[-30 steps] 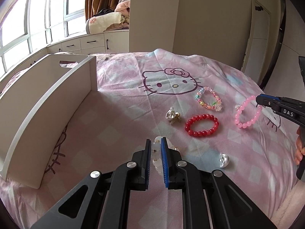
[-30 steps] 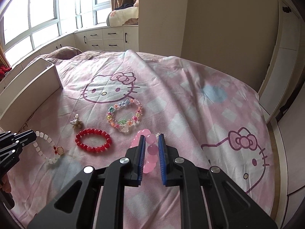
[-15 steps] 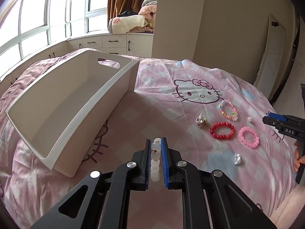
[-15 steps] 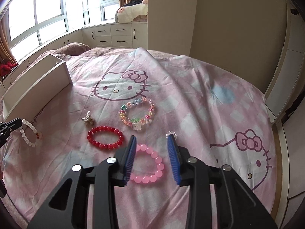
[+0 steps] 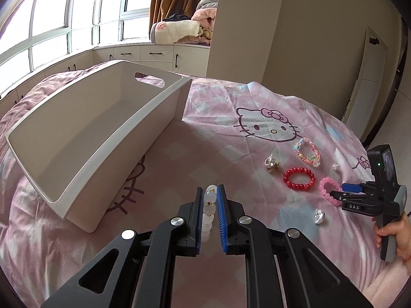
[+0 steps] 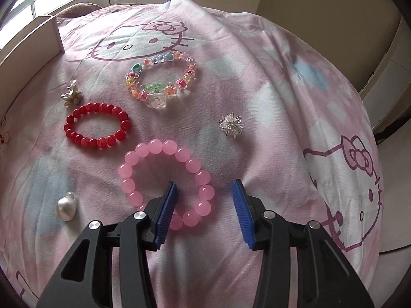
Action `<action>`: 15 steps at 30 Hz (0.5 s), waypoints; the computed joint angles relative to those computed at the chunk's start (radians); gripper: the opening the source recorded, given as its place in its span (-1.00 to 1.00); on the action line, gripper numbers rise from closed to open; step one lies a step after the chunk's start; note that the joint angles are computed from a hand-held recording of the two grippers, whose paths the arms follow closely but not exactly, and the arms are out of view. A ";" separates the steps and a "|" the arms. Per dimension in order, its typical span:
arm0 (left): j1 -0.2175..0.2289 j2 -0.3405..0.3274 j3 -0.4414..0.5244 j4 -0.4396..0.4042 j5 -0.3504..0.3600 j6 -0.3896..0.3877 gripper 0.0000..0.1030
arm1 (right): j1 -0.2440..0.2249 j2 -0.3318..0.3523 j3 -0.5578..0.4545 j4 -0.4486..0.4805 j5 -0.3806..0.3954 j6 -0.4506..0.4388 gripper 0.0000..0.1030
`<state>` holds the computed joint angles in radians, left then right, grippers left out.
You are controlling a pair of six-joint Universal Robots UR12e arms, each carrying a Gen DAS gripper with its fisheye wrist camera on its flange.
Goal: Organize jewelry
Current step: 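Carry white bracelet in left tool and pink bracelet in right tool over white box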
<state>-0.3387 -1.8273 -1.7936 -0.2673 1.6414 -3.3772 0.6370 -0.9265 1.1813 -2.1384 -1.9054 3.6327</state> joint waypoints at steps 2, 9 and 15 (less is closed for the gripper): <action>-0.006 -0.003 -0.002 0.004 0.016 0.012 -0.70 | 0.000 -0.005 0.013 -0.023 0.004 0.005 -0.13; -0.006 -0.006 -0.009 0.017 -0.023 -0.017 -0.74 | 0.011 -0.036 0.066 -0.105 -0.010 0.019 -0.76; -0.016 -0.001 -0.004 -0.065 0.020 0.010 -0.73 | 0.017 -0.070 0.106 -0.222 -0.038 0.042 -0.76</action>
